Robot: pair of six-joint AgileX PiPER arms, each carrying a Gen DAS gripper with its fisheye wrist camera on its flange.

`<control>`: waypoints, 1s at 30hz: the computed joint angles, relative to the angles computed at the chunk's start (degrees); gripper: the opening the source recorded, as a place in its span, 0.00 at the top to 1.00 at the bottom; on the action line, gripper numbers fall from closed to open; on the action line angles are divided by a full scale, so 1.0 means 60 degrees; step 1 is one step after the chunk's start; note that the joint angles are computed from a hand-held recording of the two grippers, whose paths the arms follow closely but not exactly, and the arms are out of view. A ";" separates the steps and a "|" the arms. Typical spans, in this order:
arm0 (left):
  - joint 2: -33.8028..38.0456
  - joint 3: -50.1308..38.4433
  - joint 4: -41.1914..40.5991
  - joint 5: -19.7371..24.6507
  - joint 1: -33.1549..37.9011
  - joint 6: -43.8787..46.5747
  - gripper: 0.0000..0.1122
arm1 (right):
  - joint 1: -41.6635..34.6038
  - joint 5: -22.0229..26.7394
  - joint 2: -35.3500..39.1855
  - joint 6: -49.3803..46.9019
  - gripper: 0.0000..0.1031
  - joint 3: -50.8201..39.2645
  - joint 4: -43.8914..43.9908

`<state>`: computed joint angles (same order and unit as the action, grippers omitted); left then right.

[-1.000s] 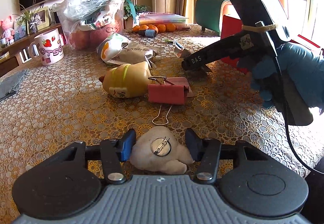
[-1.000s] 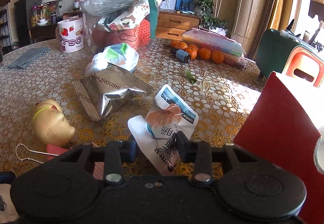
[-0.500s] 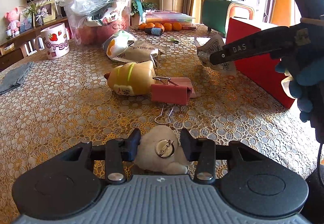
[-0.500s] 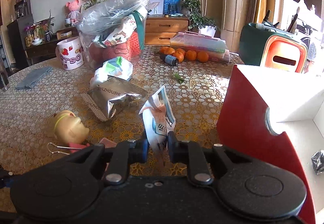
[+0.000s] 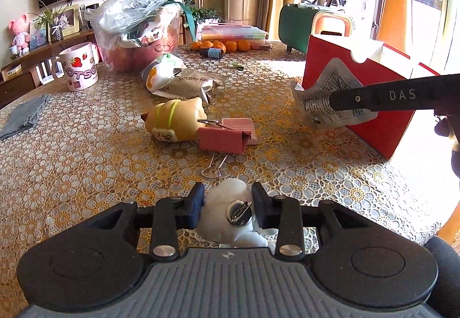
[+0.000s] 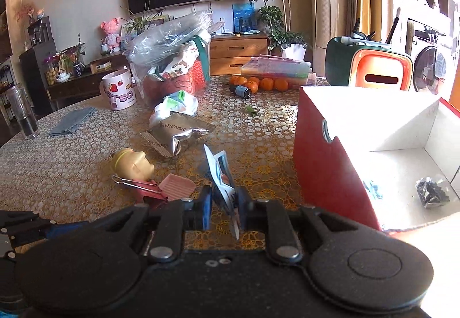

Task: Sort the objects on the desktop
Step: 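Lift and carry the plush toy and snack packet over the red box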

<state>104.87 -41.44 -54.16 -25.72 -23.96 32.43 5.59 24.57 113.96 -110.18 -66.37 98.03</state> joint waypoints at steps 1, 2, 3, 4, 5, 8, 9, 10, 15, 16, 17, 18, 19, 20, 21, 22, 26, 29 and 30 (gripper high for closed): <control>-0.0083 0.0003 -0.0152 0.0018 -0.0077 0.0102 0.70 | -0.0101 0.0114 -0.0120 0.0100 0.83 0.0144 -0.0087; -0.0154 -0.0018 -0.0355 0.0043 -0.0159 0.0255 0.70 | -0.0200 0.0239 -0.0209 0.0224 0.83 0.0249 -0.0210; -0.0209 -0.0041 -0.0513 0.0082 -0.0220 0.0371 0.70 | -0.0320 0.0363 -0.0345 0.0246 0.83 0.0426 -0.0258; -0.0273 -0.0075 -0.0651 0.0143 -0.0283 0.0445 0.70 | -0.0423 0.0454 -0.0459 0.0180 0.83 0.0595 -0.0241; -0.0339 -0.0094 -0.0753 0.0180 -0.0348 0.0482 0.70 | -0.0548 0.0587 -0.0563 0.0204 0.83 0.0747 -0.0289; -0.0535 -0.0185 -0.1140 0.0220 -0.0595 0.0732 0.70 | -0.0972 0.1017 -0.0902 0.0135 0.83 0.1191 -0.0342; -0.0600 -0.0228 -0.1303 0.0214 -0.0685 0.0871 0.70 | -0.1108 0.1154 -0.1007 0.0174 0.83 0.1297 -0.0411; -0.0675 -0.0276 -0.1458 0.0228 -0.0767 0.1016 0.70 | -0.1252 0.1294 -0.1126 0.0256 0.83 0.1408 -0.0510; -0.1001 -0.0597 -0.2150 0.0318 -0.1169 0.1726 0.70 | -0.1989 0.2027 -0.1754 0.0403 0.83 0.1899 -0.0896; -0.1045 -0.0661 -0.2252 0.0344 -0.1234 0.1857 0.70 | -0.2127 0.2173 -0.1848 0.0486 0.83 0.1950 -0.0978; -0.1084 -0.0775 -0.2442 0.0360 -0.1346 0.2079 0.70 | -0.2273 0.2339 -0.1931 0.0581 0.83 0.1992 -0.1075; -0.1102 -0.0887 -0.2630 0.0357 -0.1447 0.2316 0.70 | -0.2443 0.2530 -0.2033 0.0675 0.83 0.2038 -0.1171; -0.1119 -0.1013 -0.2828 0.0382 -0.1531 0.2591 0.70 | -0.2579 0.2672 -0.2138 0.0712 0.83 0.2097 -0.1215; -0.1126 -0.1148 -0.2979 0.0405 -0.1612 0.2816 0.70 | -0.2718 0.2829 -0.2225 0.0722 0.83 0.2144 -0.1245; -0.1119 -0.1293 -0.3107 0.0427 -0.1678 0.3012 0.70 | -0.2873 0.3003 -0.2304 0.0770 0.83 0.2170 -0.1316; -0.1107 -0.1453 -0.3274 0.0462 -0.1738 0.3260 0.70 | -0.3029 0.3167 -0.2367 0.0802 0.83 0.2186 -0.1383; -0.1024 -0.2110 -0.3837 0.0695 -0.1865 0.4134 0.70 | -0.3493 0.3594 -0.2529 0.1130 0.83 0.2039 -0.1654; -0.0887 -0.2727 -0.4467 0.0902 -0.1883 0.5006 0.70 | -0.3842 0.3811 -0.2561 0.1536 0.83 0.1741 -0.1963; -0.0845 -0.2907 -0.4629 0.0994 -0.1868 0.5223 0.70 | -0.3949 0.3875 -0.2573 0.1633 0.83 0.1653 -0.2050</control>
